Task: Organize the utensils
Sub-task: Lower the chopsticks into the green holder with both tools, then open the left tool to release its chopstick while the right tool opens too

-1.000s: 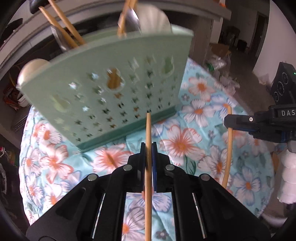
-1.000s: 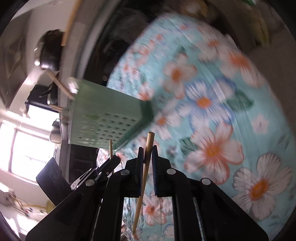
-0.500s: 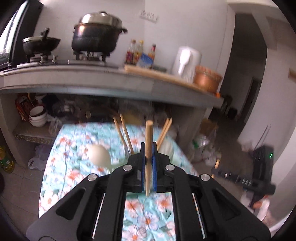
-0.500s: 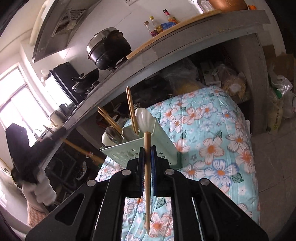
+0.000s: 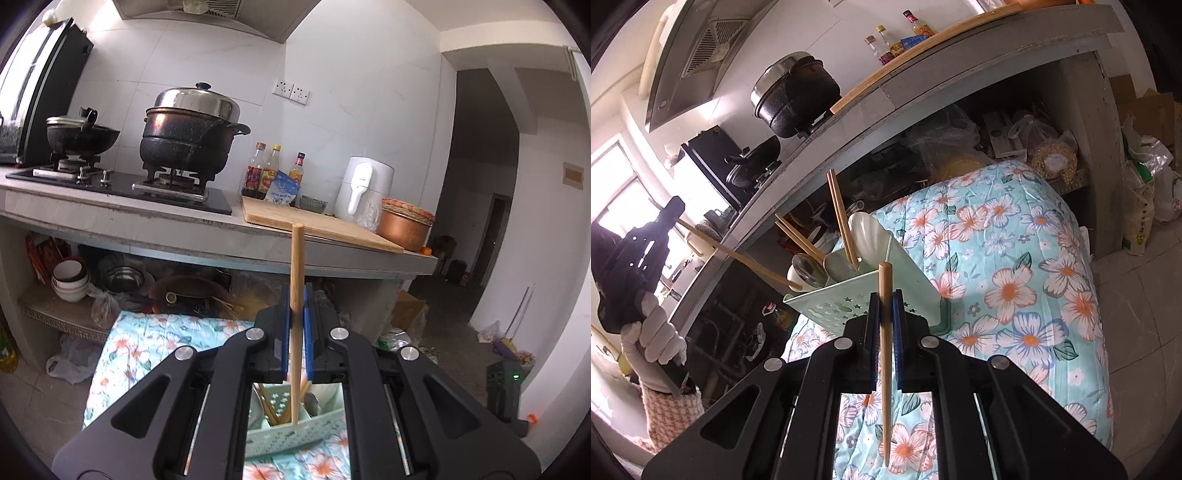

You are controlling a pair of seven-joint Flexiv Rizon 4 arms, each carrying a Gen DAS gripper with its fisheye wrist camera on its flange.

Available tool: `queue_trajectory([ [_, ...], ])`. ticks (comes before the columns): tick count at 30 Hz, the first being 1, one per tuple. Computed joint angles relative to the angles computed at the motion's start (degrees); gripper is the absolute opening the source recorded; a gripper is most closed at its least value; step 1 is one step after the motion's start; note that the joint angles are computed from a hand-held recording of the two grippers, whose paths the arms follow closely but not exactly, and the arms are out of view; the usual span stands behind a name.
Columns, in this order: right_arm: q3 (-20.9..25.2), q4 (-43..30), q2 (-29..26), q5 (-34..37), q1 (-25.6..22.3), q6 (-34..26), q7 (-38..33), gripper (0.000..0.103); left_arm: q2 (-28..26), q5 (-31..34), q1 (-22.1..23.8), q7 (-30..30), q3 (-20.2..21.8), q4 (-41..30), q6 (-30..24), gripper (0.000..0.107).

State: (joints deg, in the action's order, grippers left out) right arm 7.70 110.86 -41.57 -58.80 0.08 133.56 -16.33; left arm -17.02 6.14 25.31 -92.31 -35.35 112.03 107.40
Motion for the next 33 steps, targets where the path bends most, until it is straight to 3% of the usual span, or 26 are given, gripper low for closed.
queue_trajectory([
  [5, -0.06, -0.48, -0.39, -0.80, -0.31, 0.13, 0.44, 0.007, -3.17, -3.25, -12.68, 3.28, 13.36, -3.77, -0.32, 0.006],
  [10, -0.54, -1.60, -1.17, -2.90, -0.68, 0.24, 2.11, 0.007, -6.34, -7.53, -20.62, 6.13, 21.55, -6.22, -1.41, 0.006],
  [20, -1.50, -1.23, -0.32, -1.71, 0.20, 0.53, 0.60, 0.007, -9.50, -10.75, -17.53, 8.83, 17.92, -5.67, -3.43, 0.008],
  [24, -1.41, -0.35, 1.23, 0.73, 0.80, 0.55, -2.59, 0.007, -9.00, -10.83, -16.85, 8.00, 17.55, -4.05, -0.86, 0.038],
  [33, -1.23, -2.48, 4.77, 3.29, 1.73, 0.79, -8.22, 0.007, -5.22, -8.37, -19.74, 3.22, 23.24, 1.68, 5.38, 0.067],
])
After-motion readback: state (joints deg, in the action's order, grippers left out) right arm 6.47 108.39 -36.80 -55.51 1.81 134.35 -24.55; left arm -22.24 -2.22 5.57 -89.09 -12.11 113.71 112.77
